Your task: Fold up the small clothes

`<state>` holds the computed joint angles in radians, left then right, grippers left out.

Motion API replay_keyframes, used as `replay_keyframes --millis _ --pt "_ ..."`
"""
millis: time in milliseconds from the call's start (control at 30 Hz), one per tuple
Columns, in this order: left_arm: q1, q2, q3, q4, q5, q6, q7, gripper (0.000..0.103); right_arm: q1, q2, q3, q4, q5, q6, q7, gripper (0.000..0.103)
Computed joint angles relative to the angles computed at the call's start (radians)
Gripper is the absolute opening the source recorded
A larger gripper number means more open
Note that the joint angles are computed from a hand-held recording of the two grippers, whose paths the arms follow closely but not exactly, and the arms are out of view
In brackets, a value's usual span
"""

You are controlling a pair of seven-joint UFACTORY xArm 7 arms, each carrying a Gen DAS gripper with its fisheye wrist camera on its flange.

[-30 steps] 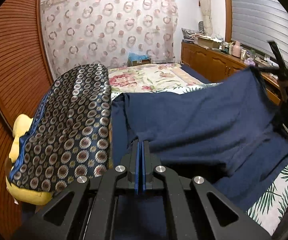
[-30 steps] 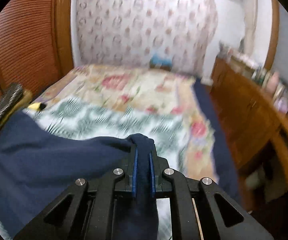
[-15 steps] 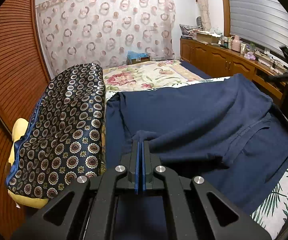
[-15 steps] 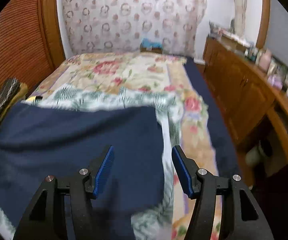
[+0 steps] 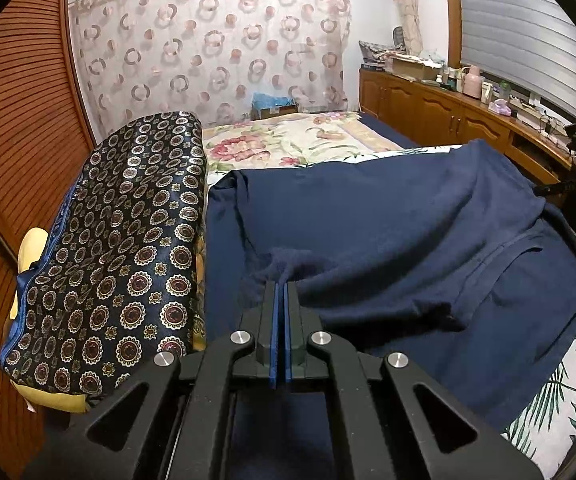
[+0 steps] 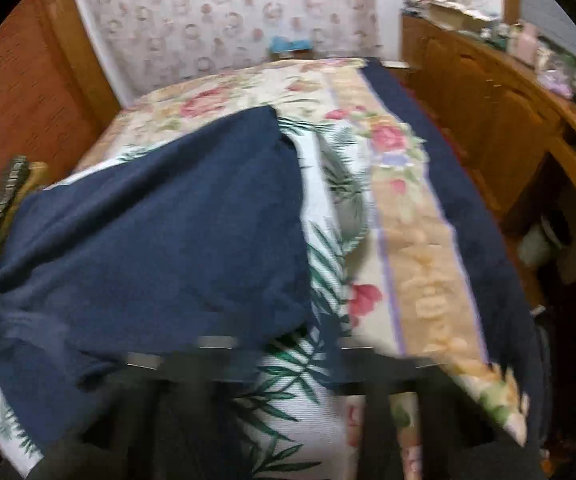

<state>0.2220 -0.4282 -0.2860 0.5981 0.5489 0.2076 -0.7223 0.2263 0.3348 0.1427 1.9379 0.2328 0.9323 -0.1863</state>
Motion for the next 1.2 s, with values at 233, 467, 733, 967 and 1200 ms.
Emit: replay_keyframes --millis 233,467,733,967,1200 --pt "0.015 0.001 -0.006 0.007 0.016 -0.013 -0.009 0.003 -0.002 -0.075 0.014 -0.083 0.025 -0.096 -0.109 0.005" --pt "0.034 -0.057 -0.014 0.045 0.010 -0.012 0.007 0.003 -0.014 -0.190 0.028 -0.174 0.148 -0.204 -0.205 0.005" --pt "-0.025 -0.228 0.035 -0.053 -0.090 0.017 0.084 0.002 0.006 -0.421 -0.020 -0.440 0.286 -0.251 -0.423 0.005" --pt "-0.089 -0.356 0.057 -0.180 -0.206 0.087 0.149 0.002 0.022 -0.603 -0.109 -0.661 0.317 -0.160 -0.493 0.005" --pt "-0.086 -0.334 0.047 -0.220 -0.244 0.105 0.145 0.004 0.016 -0.574 -0.104 -0.765 0.244 -0.199 -0.425 0.005"
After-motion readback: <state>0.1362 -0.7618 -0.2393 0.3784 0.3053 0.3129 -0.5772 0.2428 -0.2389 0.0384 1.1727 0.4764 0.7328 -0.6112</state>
